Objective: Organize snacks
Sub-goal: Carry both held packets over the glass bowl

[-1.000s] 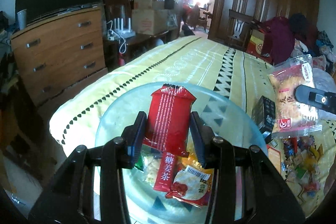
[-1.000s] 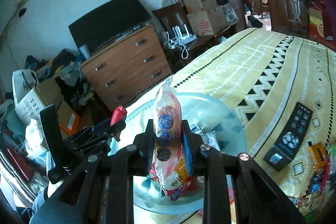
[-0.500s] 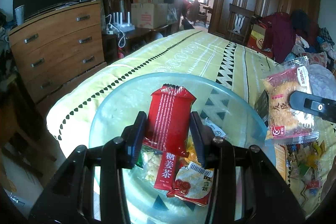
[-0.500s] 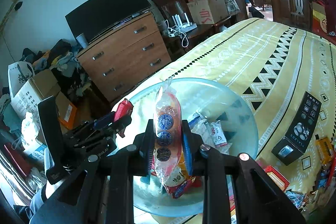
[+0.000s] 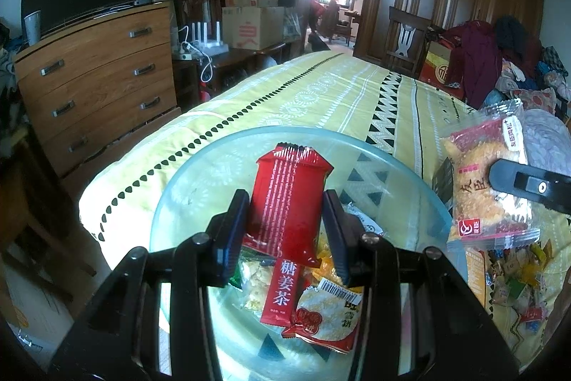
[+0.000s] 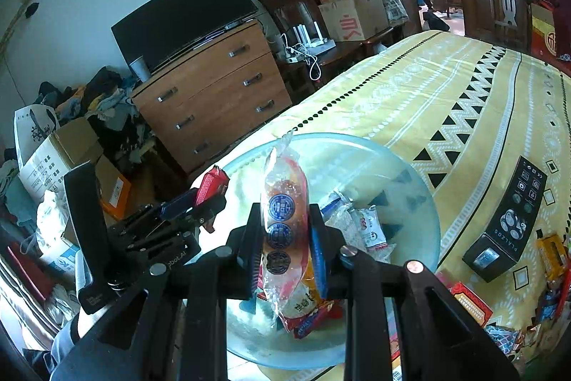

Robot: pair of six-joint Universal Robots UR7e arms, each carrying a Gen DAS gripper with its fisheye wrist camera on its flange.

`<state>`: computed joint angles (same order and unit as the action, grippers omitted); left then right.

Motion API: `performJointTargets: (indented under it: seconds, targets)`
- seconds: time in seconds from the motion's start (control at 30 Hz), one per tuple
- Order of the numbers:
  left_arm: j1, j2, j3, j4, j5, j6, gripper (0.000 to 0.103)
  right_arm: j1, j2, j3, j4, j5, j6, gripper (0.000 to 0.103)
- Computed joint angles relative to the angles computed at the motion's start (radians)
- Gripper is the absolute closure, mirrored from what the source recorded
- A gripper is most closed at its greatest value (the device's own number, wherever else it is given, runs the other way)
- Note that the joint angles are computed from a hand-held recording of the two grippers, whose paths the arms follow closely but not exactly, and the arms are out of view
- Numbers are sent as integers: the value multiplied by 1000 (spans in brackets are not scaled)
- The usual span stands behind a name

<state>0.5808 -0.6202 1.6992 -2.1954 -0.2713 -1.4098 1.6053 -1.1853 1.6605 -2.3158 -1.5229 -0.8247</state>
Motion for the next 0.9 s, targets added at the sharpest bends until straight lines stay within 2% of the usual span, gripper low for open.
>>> performJointTargets:
  seconds: [0.9]
  targets:
    - [-1,-2,-4,2,-5,6,60,-7,12,-2,-10,-10,1,76]
